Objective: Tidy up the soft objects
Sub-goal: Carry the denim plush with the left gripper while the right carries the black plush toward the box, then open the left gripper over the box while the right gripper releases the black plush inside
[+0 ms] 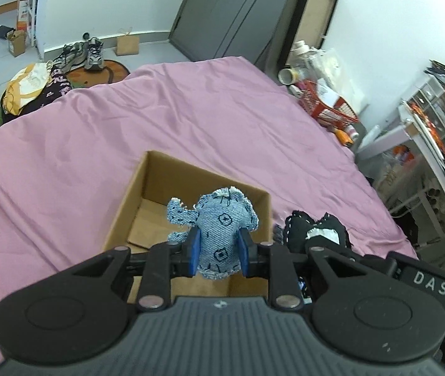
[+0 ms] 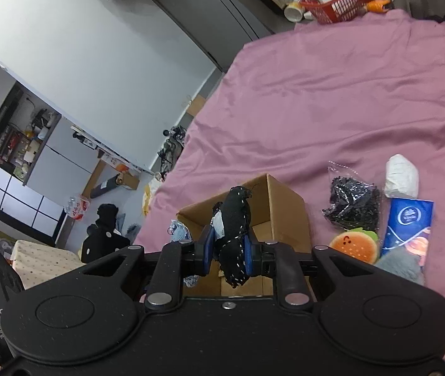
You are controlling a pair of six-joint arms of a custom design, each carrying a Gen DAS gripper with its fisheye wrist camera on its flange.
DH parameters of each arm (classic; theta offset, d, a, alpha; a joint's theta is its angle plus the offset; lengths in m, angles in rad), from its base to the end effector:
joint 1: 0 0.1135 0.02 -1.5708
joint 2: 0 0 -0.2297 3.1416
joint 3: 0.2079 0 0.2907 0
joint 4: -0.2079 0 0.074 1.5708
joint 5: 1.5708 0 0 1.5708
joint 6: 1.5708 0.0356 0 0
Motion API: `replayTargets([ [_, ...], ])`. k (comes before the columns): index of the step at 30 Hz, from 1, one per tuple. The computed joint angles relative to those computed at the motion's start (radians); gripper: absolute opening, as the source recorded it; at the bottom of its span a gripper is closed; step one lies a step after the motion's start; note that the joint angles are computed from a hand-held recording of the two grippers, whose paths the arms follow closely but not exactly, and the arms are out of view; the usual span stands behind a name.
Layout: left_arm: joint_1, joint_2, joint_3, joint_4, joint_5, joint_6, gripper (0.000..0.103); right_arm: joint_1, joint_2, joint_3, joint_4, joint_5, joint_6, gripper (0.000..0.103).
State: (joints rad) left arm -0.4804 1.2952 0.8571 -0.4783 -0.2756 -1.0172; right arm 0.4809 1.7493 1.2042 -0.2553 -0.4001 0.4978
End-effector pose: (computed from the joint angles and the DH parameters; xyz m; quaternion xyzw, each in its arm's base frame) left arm 0.2762 -0.1330 0.1823 -0.2913 0.8927 -0.1214 0.3217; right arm 0.3566 0.2017 0.1667 -0.0670 0.9088 0.3356 0.2385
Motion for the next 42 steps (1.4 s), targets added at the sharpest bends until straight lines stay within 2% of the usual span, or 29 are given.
replayTargets([
  [5,0.067,0.06,0.002,0.04,0.047,0.025,0.024,0.01,0.079,0.069,-0.01,-0.003,0.006,0.02],
  [13,0.122,0.099,0.053,-0.009,0.061,0.05,0.031,0.028,0.161,0.146,-0.005,-0.035,0.033,0.026],
  [15,0.129,0.09,0.059,-0.022,0.058,0.049,0.04,0.032,0.168,0.155,-0.009,-0.038,0.034,0.035],
  [16,0.132,0.084,0.061,-0.029,0.052,0.048,0.042,0.033,0.164,0.15,-0.006,-0.036,0.037,0.045],
  [17,0.131,0.07,0.055,-0.032,0.042,0.044,0.045,0.035,0.151,0.137,0.002,-0.029,0.04,0.053],
  [22,0.126,0.022,0.041,-0.048,0.022,0.031,0.05,0.027,0.083,0.079,0.0,-0.006,0.037,0.057],
  [25,0.118,0.005,0.039,-0.069,0.029,0.012,0.059,0.014,0.017,0.027,-0.004,0.023,0.028,0.069],
  [29,0.082,-0.005,0.057,-0.131,-0.015,-0.014,0.066,-0.009,-0.073,-0.037,-0.018,0.053,0.007,0.082],
  [33,0.037,-0.047,0.051,-0.166,-0.067,-0.045,0.081,-0.036,-0.148,-0.08,-0.057,0.065,-0.023,0.088],
  [37,-0.018,-0.065,0.07,-0.213,-0.127,-0.065,0.091,-0.056,-0.228,-0.123,-0.104,0.087,-0.071,0.097],
  [39,-0.043,-0.079,0.073,-0.226,-0.14,-0.076,0.099,-0.068,-0.26,-0.138,-0.127,0.098,-0.081,0.098],
  [42,-0.082,-0.089,0.085,-0.247,-0.158,-0.088,0.103,-0.096,-0.318,-0.174,-0.147,0.088,-0.105,0.098],
])
